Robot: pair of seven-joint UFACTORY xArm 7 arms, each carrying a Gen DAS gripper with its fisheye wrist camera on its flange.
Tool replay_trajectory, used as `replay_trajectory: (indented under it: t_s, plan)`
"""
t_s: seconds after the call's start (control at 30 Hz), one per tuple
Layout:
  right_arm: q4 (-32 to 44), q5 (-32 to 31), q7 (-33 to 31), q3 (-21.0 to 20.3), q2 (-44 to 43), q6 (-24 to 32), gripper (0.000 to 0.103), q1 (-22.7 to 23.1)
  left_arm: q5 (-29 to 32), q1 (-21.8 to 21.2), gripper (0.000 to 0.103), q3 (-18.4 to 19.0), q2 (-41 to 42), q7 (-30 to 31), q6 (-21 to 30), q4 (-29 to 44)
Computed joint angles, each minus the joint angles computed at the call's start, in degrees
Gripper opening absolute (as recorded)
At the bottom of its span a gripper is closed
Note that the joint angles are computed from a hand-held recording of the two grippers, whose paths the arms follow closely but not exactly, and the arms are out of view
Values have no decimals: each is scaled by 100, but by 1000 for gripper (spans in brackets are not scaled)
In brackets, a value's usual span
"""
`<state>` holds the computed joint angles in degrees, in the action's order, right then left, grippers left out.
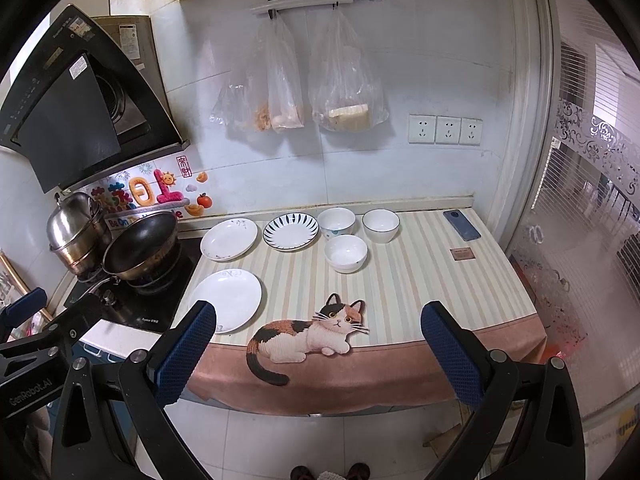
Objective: Organize plates and bowls
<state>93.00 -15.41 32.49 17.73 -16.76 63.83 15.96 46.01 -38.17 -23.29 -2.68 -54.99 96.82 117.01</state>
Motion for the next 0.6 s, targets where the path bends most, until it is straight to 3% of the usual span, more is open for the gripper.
replay_trajectory:
  t_s: [0.6]
  plan:
    - [106,-26,95,-16,170,10,103,65,-176,113,103,93,-90,2,-205,-175]
